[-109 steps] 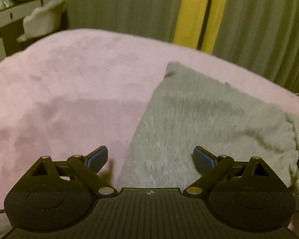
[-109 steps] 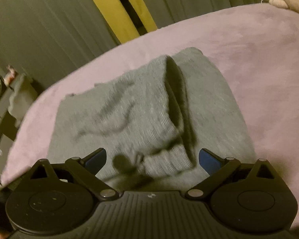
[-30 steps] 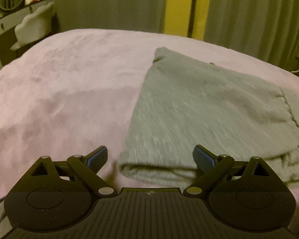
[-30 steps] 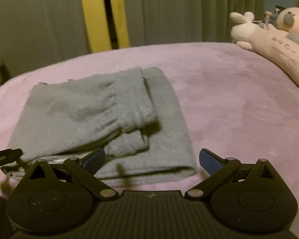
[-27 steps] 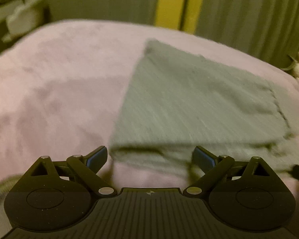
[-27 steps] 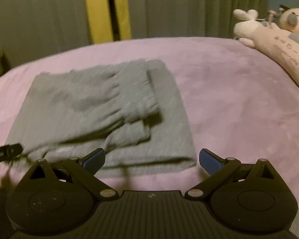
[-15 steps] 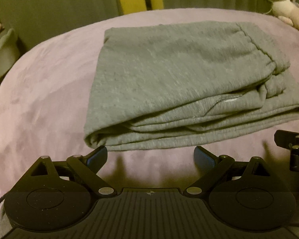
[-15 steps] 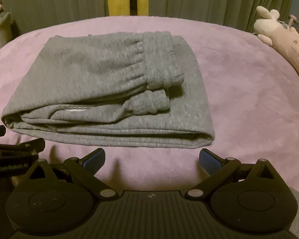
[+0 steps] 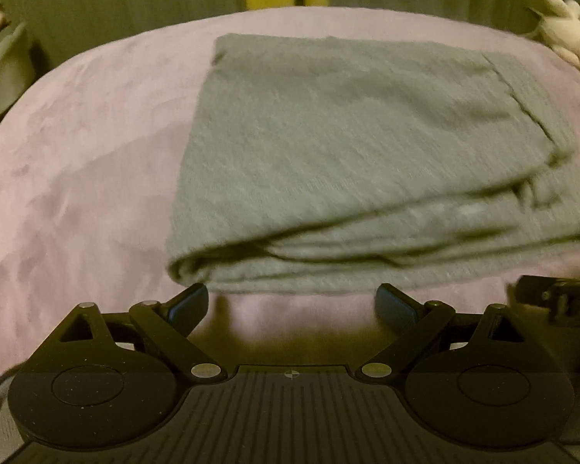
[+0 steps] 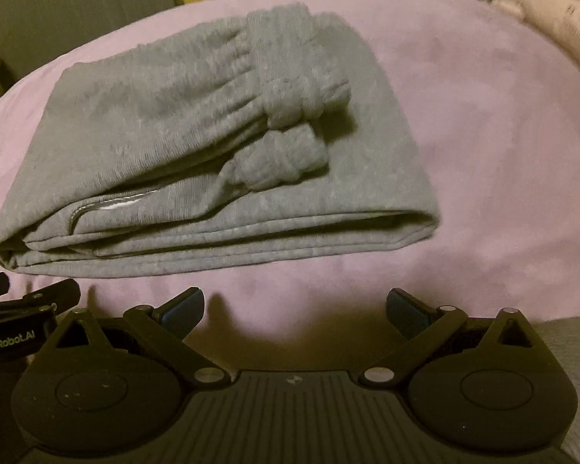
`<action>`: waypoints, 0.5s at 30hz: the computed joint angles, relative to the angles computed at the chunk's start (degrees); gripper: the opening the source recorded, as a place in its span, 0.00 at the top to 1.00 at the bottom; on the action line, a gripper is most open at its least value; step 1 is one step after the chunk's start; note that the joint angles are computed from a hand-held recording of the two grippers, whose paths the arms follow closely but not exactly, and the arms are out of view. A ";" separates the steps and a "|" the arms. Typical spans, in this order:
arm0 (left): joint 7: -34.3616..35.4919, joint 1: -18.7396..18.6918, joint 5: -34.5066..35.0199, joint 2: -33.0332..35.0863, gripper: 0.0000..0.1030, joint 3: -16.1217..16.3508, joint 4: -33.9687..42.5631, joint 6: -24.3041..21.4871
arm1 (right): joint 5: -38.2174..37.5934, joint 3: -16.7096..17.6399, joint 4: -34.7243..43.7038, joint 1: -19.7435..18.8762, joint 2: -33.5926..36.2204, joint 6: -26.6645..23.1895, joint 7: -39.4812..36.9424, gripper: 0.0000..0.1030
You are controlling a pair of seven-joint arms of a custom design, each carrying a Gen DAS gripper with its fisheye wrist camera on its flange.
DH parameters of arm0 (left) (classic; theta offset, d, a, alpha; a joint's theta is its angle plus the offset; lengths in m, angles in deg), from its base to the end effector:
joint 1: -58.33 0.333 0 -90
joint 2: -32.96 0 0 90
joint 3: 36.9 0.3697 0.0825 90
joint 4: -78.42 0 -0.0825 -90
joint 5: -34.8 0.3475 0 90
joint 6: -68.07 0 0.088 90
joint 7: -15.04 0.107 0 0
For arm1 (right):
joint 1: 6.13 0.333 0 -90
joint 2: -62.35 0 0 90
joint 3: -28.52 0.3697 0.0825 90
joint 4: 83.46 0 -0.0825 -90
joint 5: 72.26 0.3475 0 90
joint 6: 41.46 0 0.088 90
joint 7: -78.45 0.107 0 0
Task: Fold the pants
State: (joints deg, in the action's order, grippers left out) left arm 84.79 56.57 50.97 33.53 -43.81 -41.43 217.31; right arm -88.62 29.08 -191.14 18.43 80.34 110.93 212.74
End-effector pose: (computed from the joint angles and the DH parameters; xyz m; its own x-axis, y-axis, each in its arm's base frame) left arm 0.5487 -0.0893 0.5451 0.0148 -0.9976 -0.0674 -0.8612 0.0215 -0.5078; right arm 0.5846 0.2821 0.4666 -0.0801 -0.9879 -0.1324 -0.8783 0.1328 -0.4593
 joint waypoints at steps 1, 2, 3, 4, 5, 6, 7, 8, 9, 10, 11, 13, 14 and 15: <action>-1.02 0.26 -0.68 0.59 0.06 0.28 0.97 -1.14 | 0.51 -0.48 -0.09 -0.20 0.30 1.28 1.64 0.02; -0.97 0.56 -2.45 0.87 0.06 0.53 1.88 -2.71 | 2.10 -0.35 -0.31 -0.99 0.43 2.56 2.32 0.02; 0.97 1.20 -6.83 0.32 0.06 0.87 1.33 -1.56 | 5.48 0.70 -0.81 -2.76 0.38 4.42 1.60 0.02; 4.04 1.81 -12.35 -0.54 0.06 1.18 0.11 0.89 | 8.85 1.93 -1.61 -4.58 0.14 6.62 -0.01 0.02; 6.68 2.28 -17.30 -1.20 0.06 1.55 -0.94 3.47 | 11.75 2.73 -2.59 -6.08 -0.32 9.09 -1.30 0.02; 7.38 2.72 -19.80 -1.42 0.06 1.91 -1.44 5.63 | 13.80 3.14 -3.39 -7.15 -0.74 11.45 -2.58 0.02; 6.76 3.18 -20.19 -1.12 0.06 2.19 -1.21 6.93 | 16.52 4.58 -3.62 -9.05 -0.88 13.31 -5.80 0.02; 6.39 3.67 -20.30 -0.35 0.06 2.48 -0.40 7.64 | 20.65 7.27 -2.78 -11.85 -0.57 13.21 -10.46 0.02; 6.68 4.17 -20.95 0.85 0.06 2.75 1.23 7.07 | 25.79 10.56 -1.11 -15.21 0.14 11.94 -16.18 0.02; 8.83 4.76 -23.48 2.14 0.06 2.81 3.04 6.12 | 30.17 13.16 0.81 -18.01 1.09 10.49 -21.32 0.02; 12.87 5.60 -27.72 3.68 0.06 2.57 5.03 5.35 | 34.01 15.27 2.51 -20.31 2.03 9.25 -25.81 0.02; 22.00 7.78 -36.49 6.58 0.06 1.40 8.52 4.09 | 41.14 18.97 5.88 -24.38 3.90 5.92 -33.87 0.02; 24.59 8.53 -38.25 8.18 0.06 1.03 10.49 2.88 | 43.74 20.21 8.11 -26.00 4.99 3.18 -37.39 0.02; 27.27 9.32 -39.67 9.84 0.06 0.58 12.48 1.35 | 46.56 21.30 9.06 -27.52 5.47 1.06 -40.53 0.02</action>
